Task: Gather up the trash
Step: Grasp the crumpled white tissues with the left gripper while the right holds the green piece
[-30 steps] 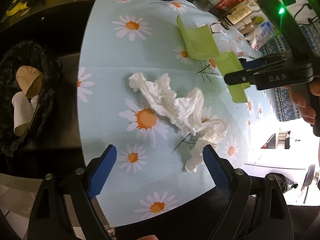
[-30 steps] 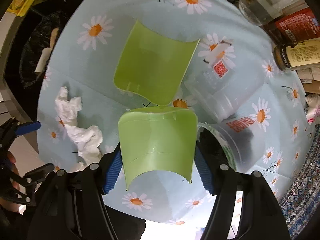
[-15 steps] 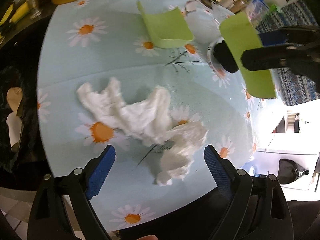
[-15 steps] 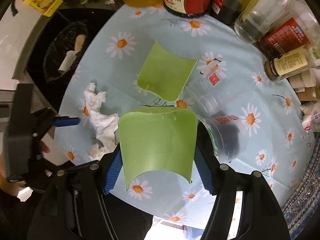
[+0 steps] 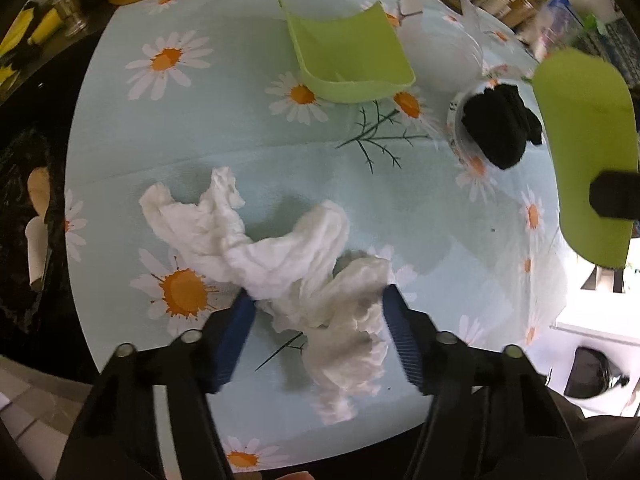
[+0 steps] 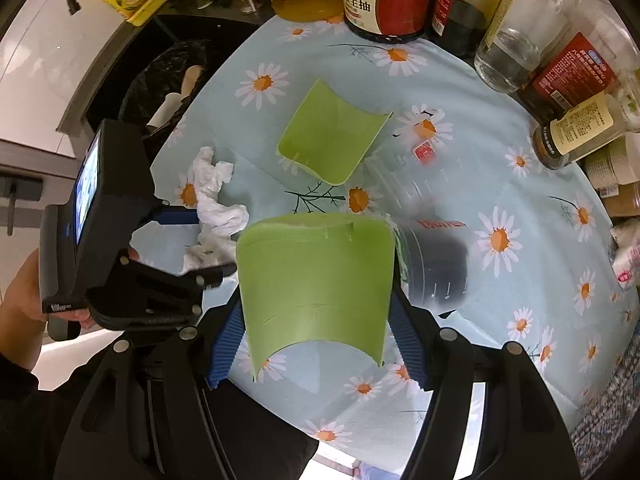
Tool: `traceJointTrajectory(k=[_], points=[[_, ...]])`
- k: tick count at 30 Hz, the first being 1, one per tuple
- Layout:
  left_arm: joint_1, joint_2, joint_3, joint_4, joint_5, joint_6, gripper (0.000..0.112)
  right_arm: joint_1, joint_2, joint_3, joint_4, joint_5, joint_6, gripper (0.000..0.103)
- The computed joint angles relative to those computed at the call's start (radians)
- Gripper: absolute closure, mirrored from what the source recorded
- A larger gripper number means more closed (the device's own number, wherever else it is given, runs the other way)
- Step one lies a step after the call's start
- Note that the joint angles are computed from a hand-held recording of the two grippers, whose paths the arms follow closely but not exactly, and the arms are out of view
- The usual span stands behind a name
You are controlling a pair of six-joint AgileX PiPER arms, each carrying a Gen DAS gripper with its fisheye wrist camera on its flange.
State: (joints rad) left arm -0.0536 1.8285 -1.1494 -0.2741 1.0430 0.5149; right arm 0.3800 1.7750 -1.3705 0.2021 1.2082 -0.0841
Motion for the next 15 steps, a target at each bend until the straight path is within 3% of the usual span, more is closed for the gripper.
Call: traceJointTrajectory(k=[8, 12, 15], points=[[-0.038, -0.042, -0.013, 0.041, -0.009, -0.157, 0.081, -0.056, 0.005, 0.018, 0.082, -0.011, -0.159, 0.036], [-0.043, -0.058, -0.009, 0.089, -0.014, -0.223, 0.100, -0.059, 0.018, 0.013, 0.110, -0.012, -0.205, 0.036], [-0.039, -0.065, 0.002, 0.092, -0.012, -0.236, 0.100, -0.061, 0.025, 0.009, 0.124, -0.012, -0.226, 0.036]])
